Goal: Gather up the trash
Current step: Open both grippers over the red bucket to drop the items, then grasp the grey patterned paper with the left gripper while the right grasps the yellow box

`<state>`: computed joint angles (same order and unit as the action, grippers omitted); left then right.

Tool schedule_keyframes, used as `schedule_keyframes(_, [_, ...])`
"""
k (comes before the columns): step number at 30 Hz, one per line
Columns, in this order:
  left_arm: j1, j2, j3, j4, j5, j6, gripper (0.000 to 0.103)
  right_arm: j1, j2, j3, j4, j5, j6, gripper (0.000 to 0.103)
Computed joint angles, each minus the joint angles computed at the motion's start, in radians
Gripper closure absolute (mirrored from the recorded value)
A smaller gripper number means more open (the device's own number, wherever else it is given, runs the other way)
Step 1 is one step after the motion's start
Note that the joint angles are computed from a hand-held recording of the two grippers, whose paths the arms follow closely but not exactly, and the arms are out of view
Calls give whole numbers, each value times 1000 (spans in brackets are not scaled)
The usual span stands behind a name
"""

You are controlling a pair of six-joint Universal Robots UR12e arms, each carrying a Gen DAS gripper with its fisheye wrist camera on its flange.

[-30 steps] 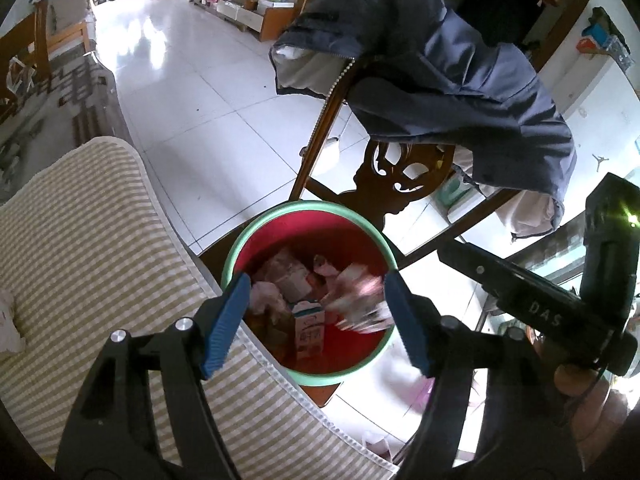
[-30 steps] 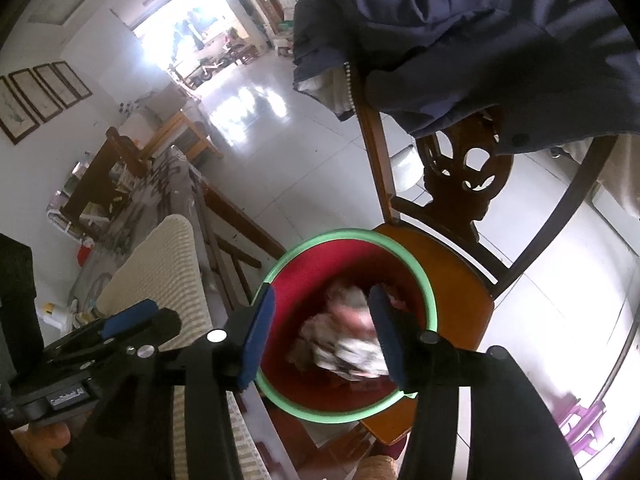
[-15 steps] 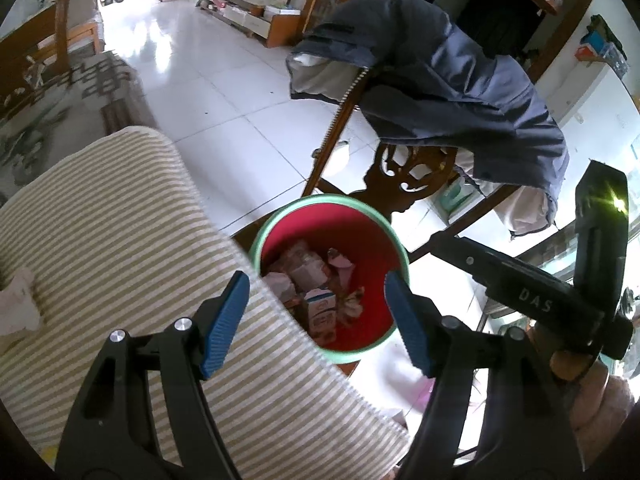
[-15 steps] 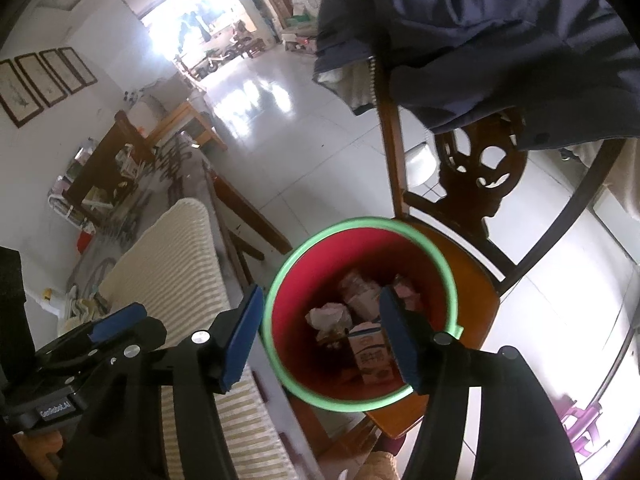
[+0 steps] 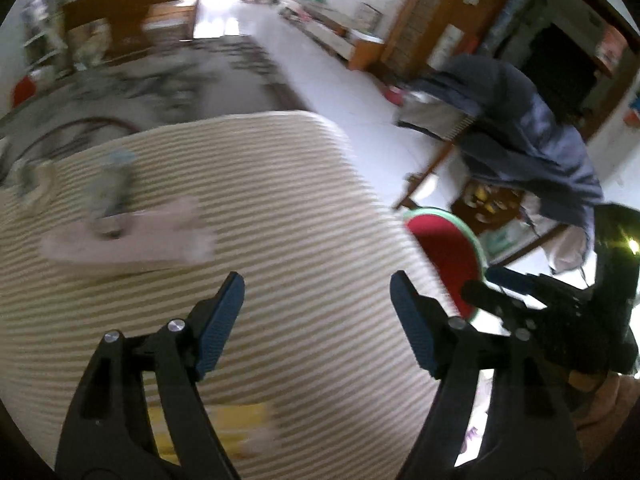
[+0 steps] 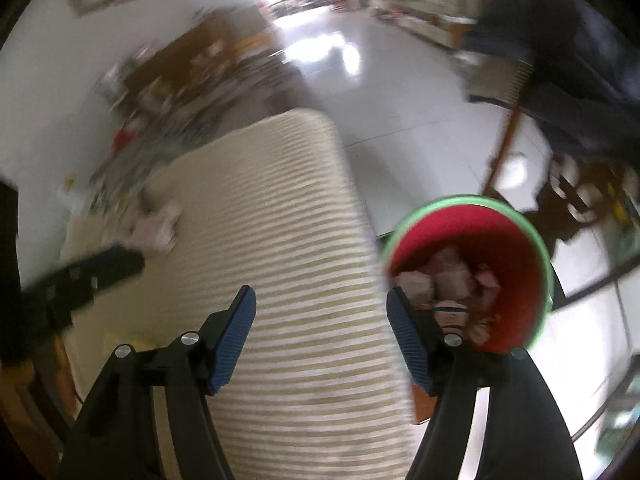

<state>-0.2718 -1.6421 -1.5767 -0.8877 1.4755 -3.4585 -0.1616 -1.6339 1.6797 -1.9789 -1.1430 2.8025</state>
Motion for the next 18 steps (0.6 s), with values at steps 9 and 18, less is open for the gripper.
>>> schedule_keyframes(9, [138, 172, -176, -22, 51, -75, 31, 214, 35, -70, 153, -25, -307, 26])
schedule_keyframes(18, [233, 258, -253, -41, 72, -15, 31, 374, 73, -76, 180, -174, -410, 17])
